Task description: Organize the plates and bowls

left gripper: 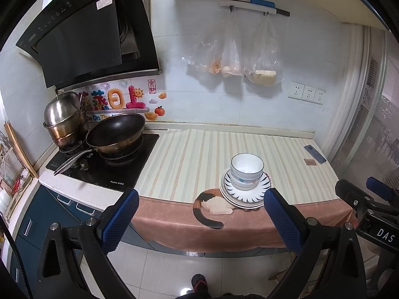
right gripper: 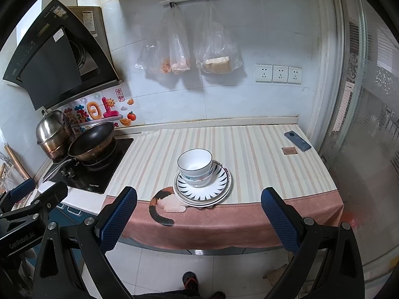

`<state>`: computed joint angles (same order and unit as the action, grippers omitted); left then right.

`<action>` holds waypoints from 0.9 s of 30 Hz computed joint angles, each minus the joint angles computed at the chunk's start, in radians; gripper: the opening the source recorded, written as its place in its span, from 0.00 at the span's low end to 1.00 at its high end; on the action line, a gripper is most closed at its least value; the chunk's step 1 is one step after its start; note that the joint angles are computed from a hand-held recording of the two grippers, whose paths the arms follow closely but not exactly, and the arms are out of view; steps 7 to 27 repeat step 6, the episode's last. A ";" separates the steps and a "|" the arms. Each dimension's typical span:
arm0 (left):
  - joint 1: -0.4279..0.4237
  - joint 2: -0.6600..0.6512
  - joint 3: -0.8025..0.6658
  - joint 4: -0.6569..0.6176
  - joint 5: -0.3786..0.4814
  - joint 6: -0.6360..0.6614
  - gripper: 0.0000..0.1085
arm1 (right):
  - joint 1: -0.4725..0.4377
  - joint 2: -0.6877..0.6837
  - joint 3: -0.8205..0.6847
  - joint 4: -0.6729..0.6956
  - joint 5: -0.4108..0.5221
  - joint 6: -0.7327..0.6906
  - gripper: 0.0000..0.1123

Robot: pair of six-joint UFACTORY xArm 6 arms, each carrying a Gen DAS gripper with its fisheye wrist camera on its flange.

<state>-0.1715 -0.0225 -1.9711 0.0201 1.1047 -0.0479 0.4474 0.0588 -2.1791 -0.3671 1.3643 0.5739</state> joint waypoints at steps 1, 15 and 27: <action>-0.002 0.003 -0.004 0.003 0.004 -0.005 0.95 | -0.002 0.003 -0.006 0.003 0.002 -0.003 0.91; -0.008 0.017 -0.019 0.013 0.016 -0.018 0.95 | -0.009 0.025 -0.037 0.018 0.016 -0.020 0.91; -0.008 0.017 -0.019 0.013 0.016 -0.018 0.95 | -0.009 0.025 -0.037 0.018 0.016 -0.020 0.91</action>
